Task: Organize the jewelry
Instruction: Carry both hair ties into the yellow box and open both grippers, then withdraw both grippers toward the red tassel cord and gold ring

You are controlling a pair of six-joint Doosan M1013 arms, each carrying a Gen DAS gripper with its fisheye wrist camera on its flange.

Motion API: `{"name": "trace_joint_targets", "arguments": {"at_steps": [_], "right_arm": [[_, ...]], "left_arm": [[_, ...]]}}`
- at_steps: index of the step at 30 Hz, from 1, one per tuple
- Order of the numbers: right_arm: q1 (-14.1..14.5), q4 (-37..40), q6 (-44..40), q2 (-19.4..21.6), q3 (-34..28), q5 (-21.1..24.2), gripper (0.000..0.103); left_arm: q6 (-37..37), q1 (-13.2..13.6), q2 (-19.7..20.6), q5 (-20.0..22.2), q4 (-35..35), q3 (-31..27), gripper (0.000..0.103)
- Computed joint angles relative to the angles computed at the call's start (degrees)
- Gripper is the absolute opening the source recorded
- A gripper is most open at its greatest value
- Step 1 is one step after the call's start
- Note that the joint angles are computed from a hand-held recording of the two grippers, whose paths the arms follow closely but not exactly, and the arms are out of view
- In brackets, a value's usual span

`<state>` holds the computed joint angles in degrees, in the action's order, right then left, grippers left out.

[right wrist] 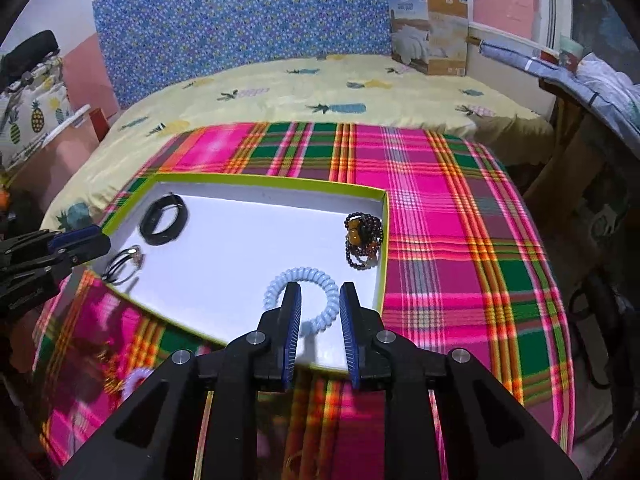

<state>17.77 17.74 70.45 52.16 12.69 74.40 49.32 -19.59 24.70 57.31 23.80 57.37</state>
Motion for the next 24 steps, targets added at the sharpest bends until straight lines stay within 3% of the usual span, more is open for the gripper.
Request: {"name": "trace_joint_targets", "arguments": {"at_steps": [3, 8, 18, 24], "right_arm": [[-0.4, 2.0, -2.1, -5.8, 10.6, -5.4, 0.020], [-1.0, 4.6, -4.6, -12.1, 22.0, -9.9, 0.020], [-2.0, 7.4, -7.2, -20.0, 35.9, -14.5, 0.020], [-2.2, 7.7, -8.2, -22.3, 39.9, -15.8, 0.020]], "left_arm": [[-1.3, -0.7, -1.7, -0.9, 1.0, 2.1, 0.027], [-4.3, -2.0, -4.2, -1.5, 2.3, 5.7, 0.026], [-8.1, -5.2, -7.8, -2.3, 4.3, 11.0, 0.026], [-9.2, -6.4, -8.9, -2.4, 4.4, 12.9, 0.027]]}}
